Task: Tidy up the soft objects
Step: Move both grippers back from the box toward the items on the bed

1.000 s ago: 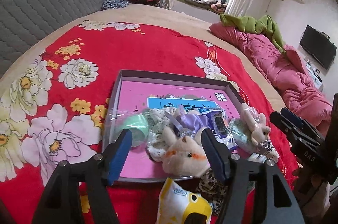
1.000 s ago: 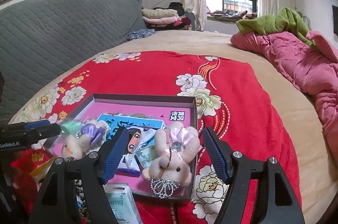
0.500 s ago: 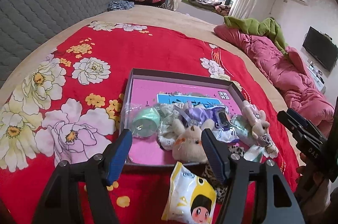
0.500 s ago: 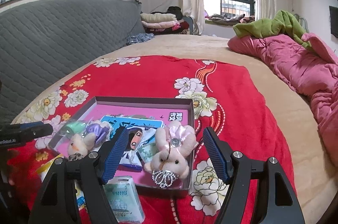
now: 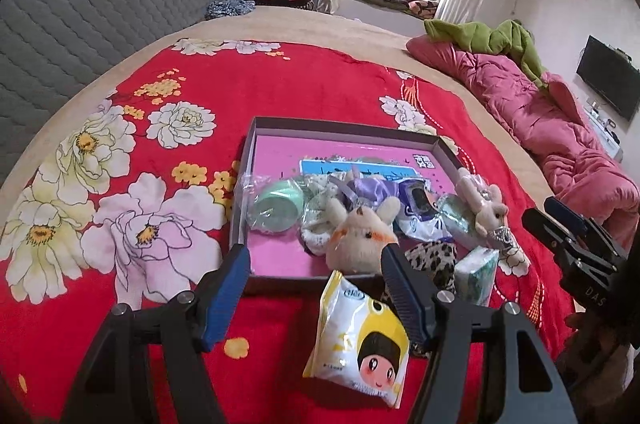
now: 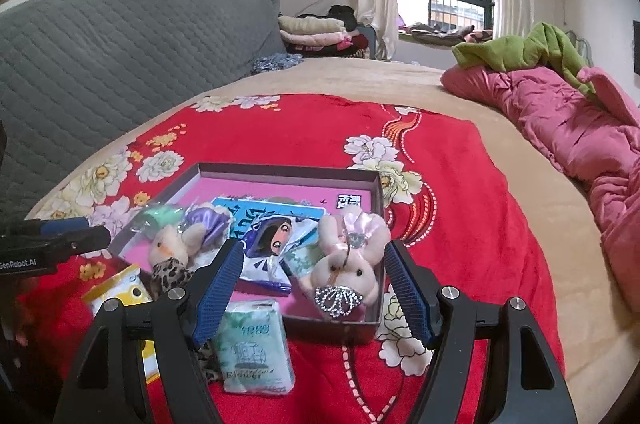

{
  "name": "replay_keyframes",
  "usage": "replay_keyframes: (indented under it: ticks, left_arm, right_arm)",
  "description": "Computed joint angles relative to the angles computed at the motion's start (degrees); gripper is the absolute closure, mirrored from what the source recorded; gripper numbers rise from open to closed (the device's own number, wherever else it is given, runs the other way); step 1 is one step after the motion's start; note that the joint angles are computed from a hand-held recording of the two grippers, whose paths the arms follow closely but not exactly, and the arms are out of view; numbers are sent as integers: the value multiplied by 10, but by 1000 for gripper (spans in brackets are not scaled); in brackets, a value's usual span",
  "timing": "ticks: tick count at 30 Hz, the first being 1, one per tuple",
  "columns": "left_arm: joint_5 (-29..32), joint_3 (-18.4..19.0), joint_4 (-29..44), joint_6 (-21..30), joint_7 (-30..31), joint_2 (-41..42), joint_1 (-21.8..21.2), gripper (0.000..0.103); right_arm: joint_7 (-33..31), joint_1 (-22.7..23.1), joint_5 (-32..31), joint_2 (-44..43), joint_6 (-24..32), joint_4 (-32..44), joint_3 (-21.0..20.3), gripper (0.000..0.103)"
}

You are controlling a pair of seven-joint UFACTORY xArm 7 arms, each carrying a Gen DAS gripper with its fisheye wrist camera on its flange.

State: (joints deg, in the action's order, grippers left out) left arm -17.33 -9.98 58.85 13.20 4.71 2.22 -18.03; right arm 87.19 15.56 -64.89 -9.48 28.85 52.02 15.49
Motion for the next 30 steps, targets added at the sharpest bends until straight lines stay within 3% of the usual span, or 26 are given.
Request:
replay_keyframes:
  ticks: [30]
  left_arm:
    - [-43, 21, -72, 26, 40, -82, -27, 35]
  right_arm:
    - [-46, 18, 70, -44, 24, -33, 42, 28]
